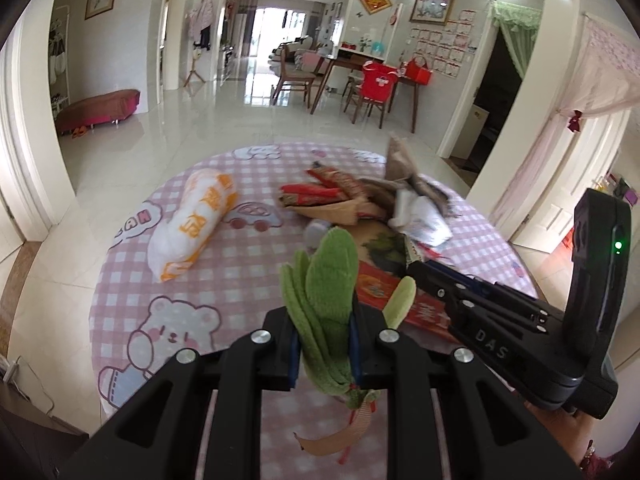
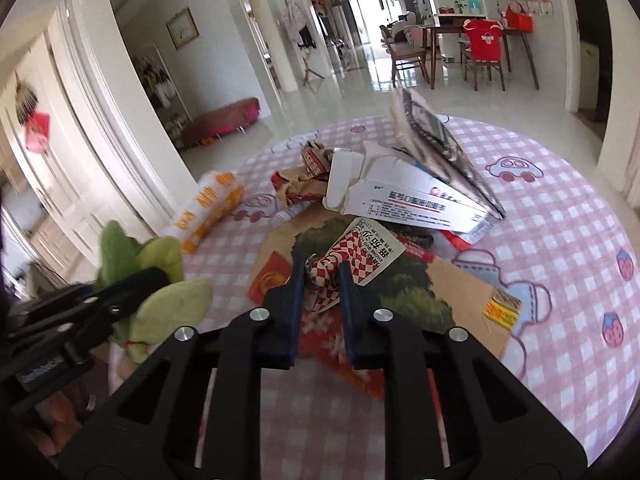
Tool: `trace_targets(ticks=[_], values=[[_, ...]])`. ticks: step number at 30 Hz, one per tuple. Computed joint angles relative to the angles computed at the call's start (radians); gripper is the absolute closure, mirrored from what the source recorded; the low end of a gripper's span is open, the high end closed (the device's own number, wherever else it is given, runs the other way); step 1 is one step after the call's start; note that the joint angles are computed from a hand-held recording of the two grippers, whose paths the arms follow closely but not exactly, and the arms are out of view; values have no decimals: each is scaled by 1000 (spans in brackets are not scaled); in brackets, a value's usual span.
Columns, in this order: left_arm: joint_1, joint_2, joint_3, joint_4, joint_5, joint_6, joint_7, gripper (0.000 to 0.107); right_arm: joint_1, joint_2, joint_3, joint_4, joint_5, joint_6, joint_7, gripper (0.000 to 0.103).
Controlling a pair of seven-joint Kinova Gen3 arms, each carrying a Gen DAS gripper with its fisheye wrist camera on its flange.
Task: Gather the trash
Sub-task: 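Grasp the red-and-white wrapper with the right gripper while the left gripper holds the stalk, then carry the stalk over the blue bin and open the left gripper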
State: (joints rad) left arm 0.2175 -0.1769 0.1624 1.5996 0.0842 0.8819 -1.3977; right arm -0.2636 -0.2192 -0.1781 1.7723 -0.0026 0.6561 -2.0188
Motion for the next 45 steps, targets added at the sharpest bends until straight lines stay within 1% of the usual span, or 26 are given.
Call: trace_targets(ticks=[2, 4, 7, 8, 10, 11, 13, 14, 17, 18, 20, 21, 22, 23, 25, 28, 29, 30, 31, 32, 34, 36, 38, 40, 41, 45], values=[[54, -2, -2, -21, -43, 14, 43, 89, -12, -66, 44, 38, -54, -12, 35, 87], [144, 2, -19, -45, -87, 21, 83, 89, -17, -143, 88, 74, -104, -15, 67, 88], [282, 18, -46, -88, -125, 30, 118, 89, 6, -234, 116, 110, -129, -10, 85, 88], [312, 25, -49, -100, -130, 34, 119, 89, 15, -276, 133, 125, -135, 3, 93, 88], [356, 55, -19, -136, -135, 40, 120, 89, 47, -351, 159, 145, -137, 34, 99, 88], [370, 82, 15, -162, -140, 37, 119, 89, 67, -394, 179, 155, -135, 58, 103, 88], [425, 133, 46, -214, -163, 44, 126, 89, 120, -475, 214, 167, -115, 115, 108, 88], [454, 161, 51, -247, -171, 62, 119, 89, 141, -502, 230, 167, -106, 143, 112, 88], [551, 291, 111, -372, -231, 103, 134, 89, 217, -584, 315, 173, -58, 231, 133, 88], [585, 336, 116, -417, -245, 125, 124, 89, 240, -602, 339, 182, -43, 243, 140, 88], [675, 428, 85, -507, -241, 157, 104, 89, 274, -637, 399, 191, -15, 278, 158, 88], [703, 470, 84, -552, -244, 183, 96, 89, 289, -650, 432, 192, -1, 295, 166, 88], [720, 515, 102, -598, -257, 207, 96, 89, 301, -661, 467, 194, 14, 309, 176, 88], [727, 561, 135, -644, -283, 228, 106, 89, 310, -668, 492, 197, 27, 318, 187, 88], [731, 653, 224, -737, -348, 270, 125, 88, 330, -675, 540, 203, 56, 333, 207, 88], [735, 784, 347, -876, -432, 332, 150, 85, 327, -672, 627, 207, 82, 333, 238, 88], [739, 821, 387, -922, -462, 361, 150, 78, 329, -671, 657, 210, 91, 332, 246, 88], [754, 862, 408, -969, -491, 382, 154, 59, 321, -666, 686, 210, 96, 327, 256, 88], [777, 894, 411, -1015, -524, 407, 158, 45, 319, -664, 712, 214, 101, 323, 263, 88], [805, 924, 395, -1061, -541, 426, 156, 27, 326, -667, 722, 225, 105, 317, 268, 88], [869, 967, 323, -1154, -526, 481, 151, 27, 323, -654, 752, 233, 106, 308, 275, 88], [906, 1011, 236, -1244, -454, 538, 130, 27, 317, -653, 782, 228, 108, 317, 290, 88], [925, 1025, 143, -1277, -384, 555, 119, 27, 302, -647, 808, 229, 111, 315, 297, 88], [933, 1001, 55, -1236, -315, 549, 111, 27, 308, -641, 804, 235, 98, 316, 297, 88], [934, 988, 15, -1206, -283, 531, 114, 27, 315, -637, 788, 229, 82, 328, 297, 88], [949, 925, -166, -1094, -143, 476, 96, 26, 302, -629, 795, 231, 70, 331, 305, 88]])
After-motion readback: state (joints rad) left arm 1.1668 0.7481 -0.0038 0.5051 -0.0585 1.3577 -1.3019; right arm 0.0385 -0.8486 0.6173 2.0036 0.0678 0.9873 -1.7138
